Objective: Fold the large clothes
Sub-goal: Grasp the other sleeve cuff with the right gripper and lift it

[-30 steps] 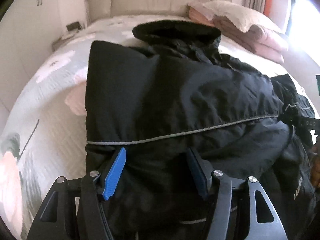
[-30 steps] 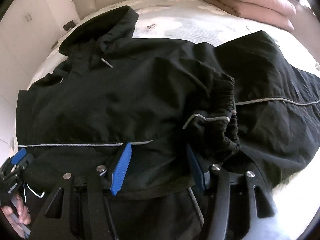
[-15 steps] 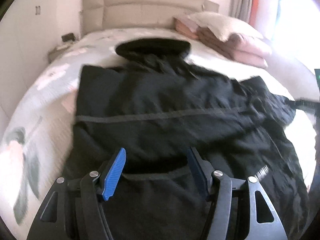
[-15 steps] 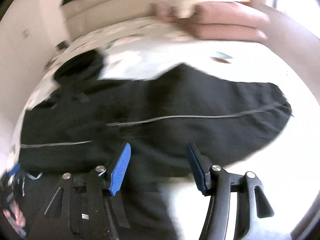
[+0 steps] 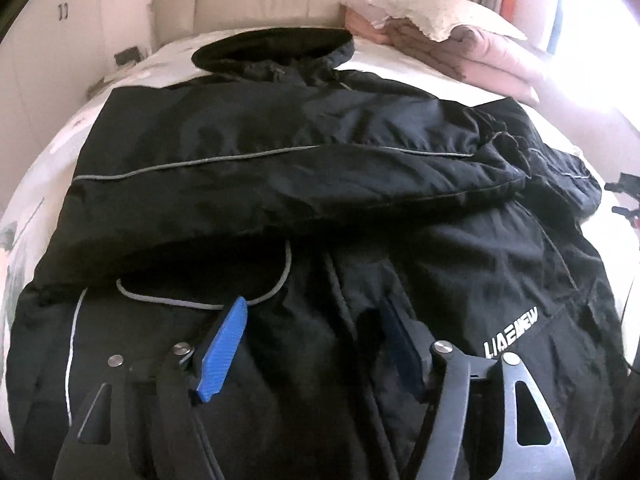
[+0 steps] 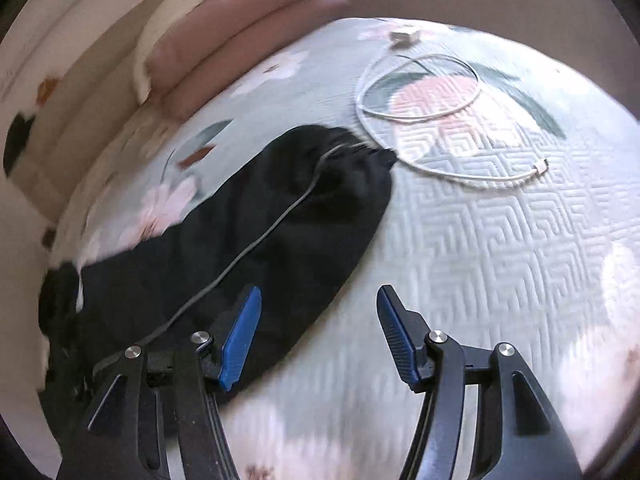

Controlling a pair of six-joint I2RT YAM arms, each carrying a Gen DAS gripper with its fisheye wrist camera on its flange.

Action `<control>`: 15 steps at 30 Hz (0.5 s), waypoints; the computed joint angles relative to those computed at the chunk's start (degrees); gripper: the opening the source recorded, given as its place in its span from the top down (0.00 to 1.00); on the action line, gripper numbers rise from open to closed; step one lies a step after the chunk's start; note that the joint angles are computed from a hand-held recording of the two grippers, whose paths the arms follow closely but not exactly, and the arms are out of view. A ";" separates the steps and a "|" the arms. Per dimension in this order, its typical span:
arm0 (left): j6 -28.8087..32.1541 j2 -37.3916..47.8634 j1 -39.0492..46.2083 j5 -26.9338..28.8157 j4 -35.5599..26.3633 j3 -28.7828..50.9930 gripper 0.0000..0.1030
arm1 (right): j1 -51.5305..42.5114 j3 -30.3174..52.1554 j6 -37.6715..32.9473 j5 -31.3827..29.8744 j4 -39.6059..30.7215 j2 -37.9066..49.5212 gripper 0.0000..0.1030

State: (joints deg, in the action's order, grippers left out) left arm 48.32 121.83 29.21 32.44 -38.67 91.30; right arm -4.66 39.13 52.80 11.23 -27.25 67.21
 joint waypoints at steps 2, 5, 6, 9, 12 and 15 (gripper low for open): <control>0.29 -0.03 0.07 0.27 0.51 -0.32 0.30 | -3.76 -0.03 -2.75 -1.59 3.02 3.32 0.38; 0.18 -0.18 -0.07 -0.11 1.22 -0.72 0.29 | -8.15 -0.12 -4.73 -3.63 9.15 9.10 0.38; 0.15 -0.47 -0.24 -0.49 1.74 -1.17 0.29 | -8.75 -0.39 -4.83 -3.13 11.54 10.22 0.36; -0.21 -1.14 -0.75 -1.46 3.02 -2.27 0.29 | -8.92 2.12 -7.67 -1.94 13.93 14.32 0.40; -0.17 -1.83 -0.88 -2.15 3.96 -3.24 0.28 | -6.65 6.33 -11.11 -1.08 10.64 16.09 0.86; -0.10 -1.99 -0.89 -2.37 4.20 -3.47 0.28 | -2.68 4.37 -13.06 2.69 9.33 8.13 0.88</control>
State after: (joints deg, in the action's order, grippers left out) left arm 48.22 119.84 28.33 30.07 -34.46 87.83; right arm -7.34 43.51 39.74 13.93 -17.92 75.34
